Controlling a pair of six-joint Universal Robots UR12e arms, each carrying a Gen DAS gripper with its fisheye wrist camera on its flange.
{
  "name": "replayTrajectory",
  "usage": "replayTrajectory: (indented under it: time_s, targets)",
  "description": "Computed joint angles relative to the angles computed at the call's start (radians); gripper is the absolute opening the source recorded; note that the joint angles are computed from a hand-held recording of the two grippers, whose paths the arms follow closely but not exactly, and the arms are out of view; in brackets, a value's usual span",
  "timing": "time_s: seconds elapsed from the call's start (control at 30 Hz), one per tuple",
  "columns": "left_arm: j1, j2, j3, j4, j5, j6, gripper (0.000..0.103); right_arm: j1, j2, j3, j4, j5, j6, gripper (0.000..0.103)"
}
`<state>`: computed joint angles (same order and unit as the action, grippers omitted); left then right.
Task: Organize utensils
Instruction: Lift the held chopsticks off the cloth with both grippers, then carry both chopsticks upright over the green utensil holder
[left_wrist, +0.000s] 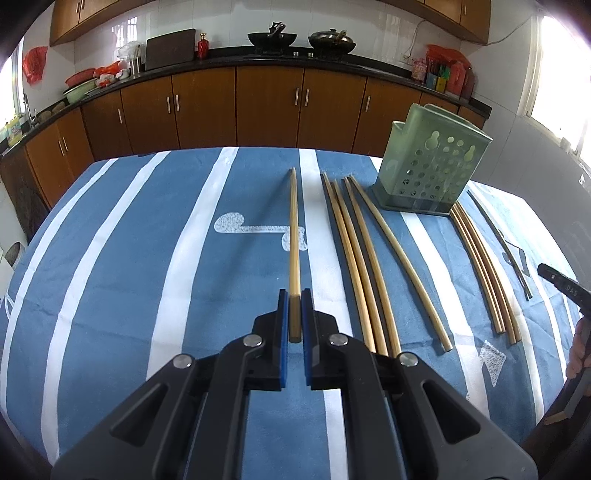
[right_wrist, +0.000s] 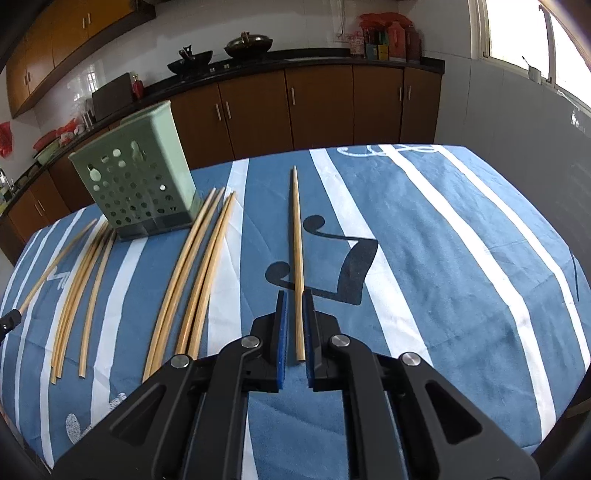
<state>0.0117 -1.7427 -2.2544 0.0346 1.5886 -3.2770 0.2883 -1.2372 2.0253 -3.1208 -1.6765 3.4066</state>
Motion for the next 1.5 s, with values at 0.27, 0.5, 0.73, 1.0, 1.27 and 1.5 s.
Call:
replayTrajectory:
  time_s: [0.27, 0.5, 0.73, 1.0, 1.27, 1.5]
  targets:
    - [0.005, -0.004, -0.004, -0.006, -0.004, -0.021, 0.008, 0.001, 0.032, -0.024, 0.074, 0.0, -0.008, 0.023]
    - [0.004, 0.004, -0.009, 0.04, 0.005, -0.02, 0.008, -0.018, 0.012, 0.003, 0.03, 0.04, 0.005, 0.008]
    - [-0.001, 0.028, -0.015, 0.122, 0.031, -0.014, 0.008, -0.03, -0.03, 0.042, -0.1, 0.055, 0.016, 0.007]
    - [-0.003, 0.057, -0.015, 0.195, 0.047, -0.024, 0.008, -0.025, -0.056, 0.046, -0.23, 0.017, 0.01, 0.007]
    - [-0.003, 0.08, 0.012, 0.26, 0.062, -0.029, 0.008, -0.023, -0.071, 0.023, -0.308, 0.01, -0.011, 0.007]
    - [-0.006, 0.081, 0.047, 0.263, 0.088, -0.018, 0.008, -0.025, -0.07, -0.011, -0.307, 0.01, -0.014, 0.007]
